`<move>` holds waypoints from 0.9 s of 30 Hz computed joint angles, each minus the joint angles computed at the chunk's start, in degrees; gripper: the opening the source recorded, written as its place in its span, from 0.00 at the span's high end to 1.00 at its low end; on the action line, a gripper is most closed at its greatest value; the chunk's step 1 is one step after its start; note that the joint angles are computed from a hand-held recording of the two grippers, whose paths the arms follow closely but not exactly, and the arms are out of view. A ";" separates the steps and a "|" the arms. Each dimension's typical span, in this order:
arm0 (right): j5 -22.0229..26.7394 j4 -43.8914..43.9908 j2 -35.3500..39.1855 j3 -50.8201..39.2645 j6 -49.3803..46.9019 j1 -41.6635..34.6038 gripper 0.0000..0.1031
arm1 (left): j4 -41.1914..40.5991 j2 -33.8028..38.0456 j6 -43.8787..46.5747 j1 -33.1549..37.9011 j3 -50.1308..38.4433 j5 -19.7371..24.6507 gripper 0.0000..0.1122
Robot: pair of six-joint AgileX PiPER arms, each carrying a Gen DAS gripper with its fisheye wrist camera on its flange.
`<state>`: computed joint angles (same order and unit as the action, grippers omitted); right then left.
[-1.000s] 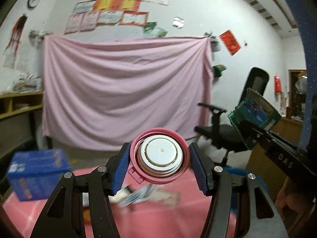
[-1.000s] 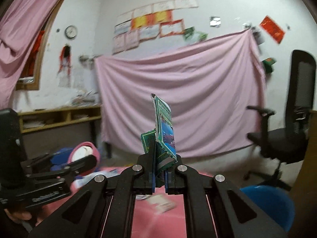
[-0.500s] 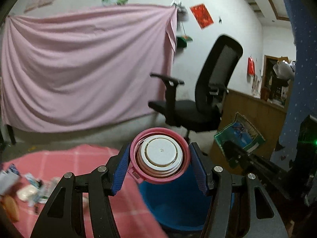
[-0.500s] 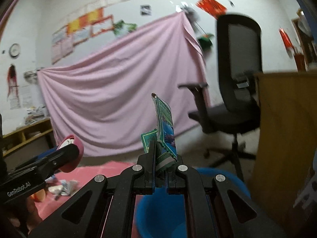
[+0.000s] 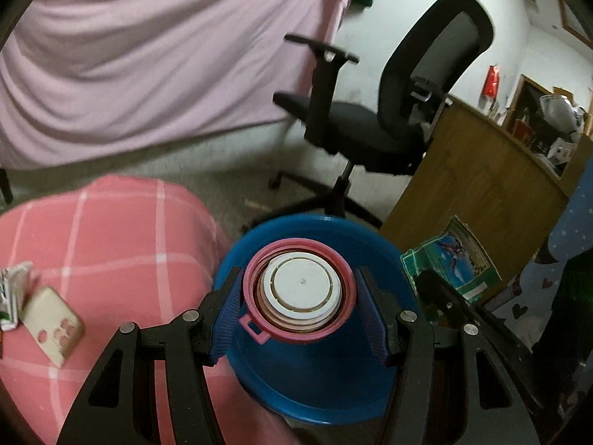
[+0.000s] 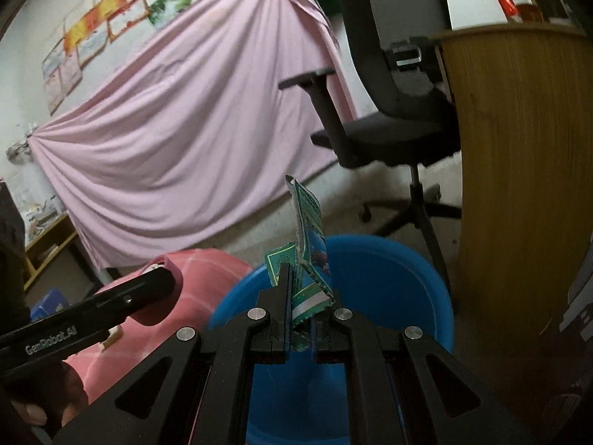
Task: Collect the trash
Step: 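Carry lid and wrapper to the blue bucket and open both tools, then move both tools back over the table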
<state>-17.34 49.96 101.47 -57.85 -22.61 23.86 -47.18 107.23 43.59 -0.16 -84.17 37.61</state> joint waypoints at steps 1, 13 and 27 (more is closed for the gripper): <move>0.71 0.58 0.27 -0.25 -0.34 -0.31 0.94 | 1.59 1.27 -2.37 -0.31 -1.77 0.76 0.52; 4.43 0.99 1.80 -0.58 1.84 -2.95 0.73 | 2.63 1.87 -2.94 1.52 -2.28 2.04 0.47; -7.52 -1.74 -4.28 2.35 0.44 3.84 0.49 | -24.74 -15.09 28.28 17.73 17.86 -2.61 0.19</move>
<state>-24.87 48.21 97.19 -55.51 -22.17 27.70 -71.92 92.13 71.87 17.57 -66.31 35.00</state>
